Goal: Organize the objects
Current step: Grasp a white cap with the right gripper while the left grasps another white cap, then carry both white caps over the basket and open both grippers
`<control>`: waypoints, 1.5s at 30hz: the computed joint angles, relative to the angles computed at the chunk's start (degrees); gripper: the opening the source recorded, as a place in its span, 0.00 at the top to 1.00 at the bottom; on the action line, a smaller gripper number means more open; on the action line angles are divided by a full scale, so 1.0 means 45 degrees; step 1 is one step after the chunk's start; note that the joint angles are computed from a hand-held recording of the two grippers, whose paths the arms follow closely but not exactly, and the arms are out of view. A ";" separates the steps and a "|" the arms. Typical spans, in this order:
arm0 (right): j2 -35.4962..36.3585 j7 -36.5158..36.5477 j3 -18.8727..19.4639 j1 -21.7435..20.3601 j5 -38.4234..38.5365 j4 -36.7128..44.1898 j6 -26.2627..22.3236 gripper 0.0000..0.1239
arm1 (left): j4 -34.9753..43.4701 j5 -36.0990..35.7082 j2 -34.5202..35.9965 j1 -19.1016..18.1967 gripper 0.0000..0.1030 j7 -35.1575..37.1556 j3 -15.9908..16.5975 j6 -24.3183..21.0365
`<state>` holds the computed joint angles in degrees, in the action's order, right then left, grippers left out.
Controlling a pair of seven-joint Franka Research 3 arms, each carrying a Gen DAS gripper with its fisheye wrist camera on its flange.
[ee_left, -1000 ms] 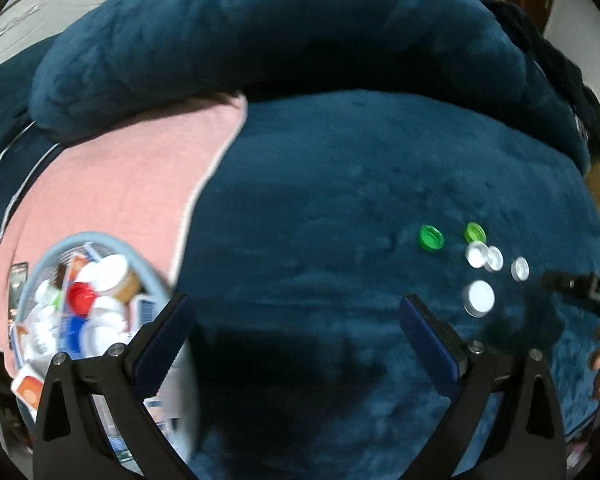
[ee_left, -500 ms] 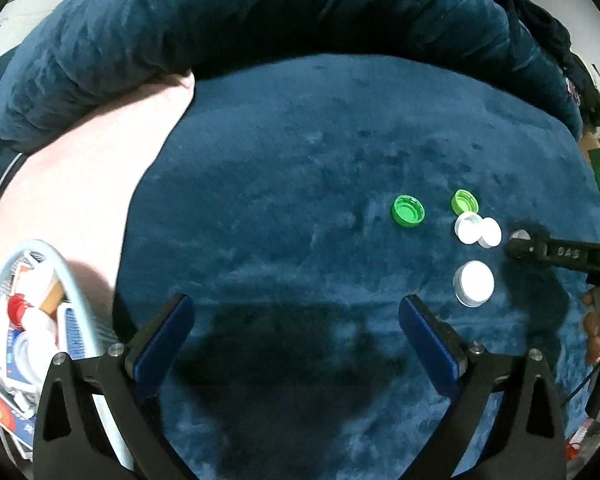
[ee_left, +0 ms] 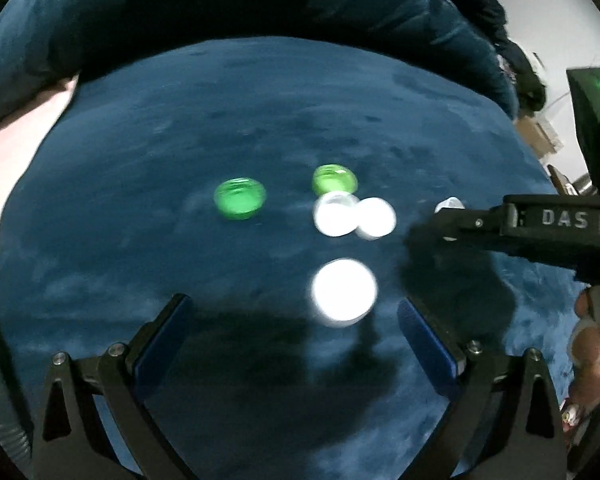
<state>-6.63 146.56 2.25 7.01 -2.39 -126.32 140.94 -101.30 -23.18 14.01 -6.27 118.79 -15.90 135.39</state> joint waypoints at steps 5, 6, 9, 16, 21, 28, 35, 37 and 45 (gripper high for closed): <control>-0.0154 0.0446 0.0090 0.0009 -0.0092 -0.0111 0.0282 0.75 | 0.0262 0.0394 0.0569 -0.0325 0.50 0.0155 -0.0198 0.0081; 0.0035 0.0513 0.0120 0.0015 -0.0147 0.0057 0.0315 0.75 | 0.0215 0.0393 0.0537 -0.0286 0.60 0.0294 -0.0239 0.0144; 0.0103 0.0492 0.0091 0.0089 -0.0086 0.0109 0.0477 0.75 | 0.0321 -0.0617 0.0402 0.0186 0.60 0.0710 -0.0359 -0.0213; 0.0292 0.0057 0.0168 0.0322 0.0096 0.0594 0.0685 0.75 | 0.0221 -0.1704 -0.0446 0.0874 0.60 0.0525 0.0271 -0.0060; 0.1165 -0.0239 0.0317 0.0796 0.0072 0.1944 0.0690 0.75 | 0.0104 -0.1329 -0.1203 0.1274 0.60 0.0471 0.0978 0.0507; 0.3735 -0.1566 0.0415 0.2064 0.0304 0.5739 0.0390 0.75 | 0.1043 -0.0285 -0.1364 0.2462 0.60 -0.0442 0.2127 0.0798; 0.6931 -0.4286 0.0808 0.3202 0.2018 1.0298 -0.0361 0.75 | 0.2427 0.1079 -0.0073 0.3754 0.60 -0.2805 0.2668 -0.0016; 0.7866 -0.5065 0.1049 0.3341 0.2771 1.1528 -0.0807 0.75 | 0.2638 0.1329 0.0190 0.3972 0.60 -0.2942 0.2543 -0.0246; 1.0838 -0.5653 0.0696 0.4206 0.3345 1.5961 -0.3598 0.73 | 0.2185 0.2586 0.0017 0.4170 0.36 -0.3237 0.2456 -0.0240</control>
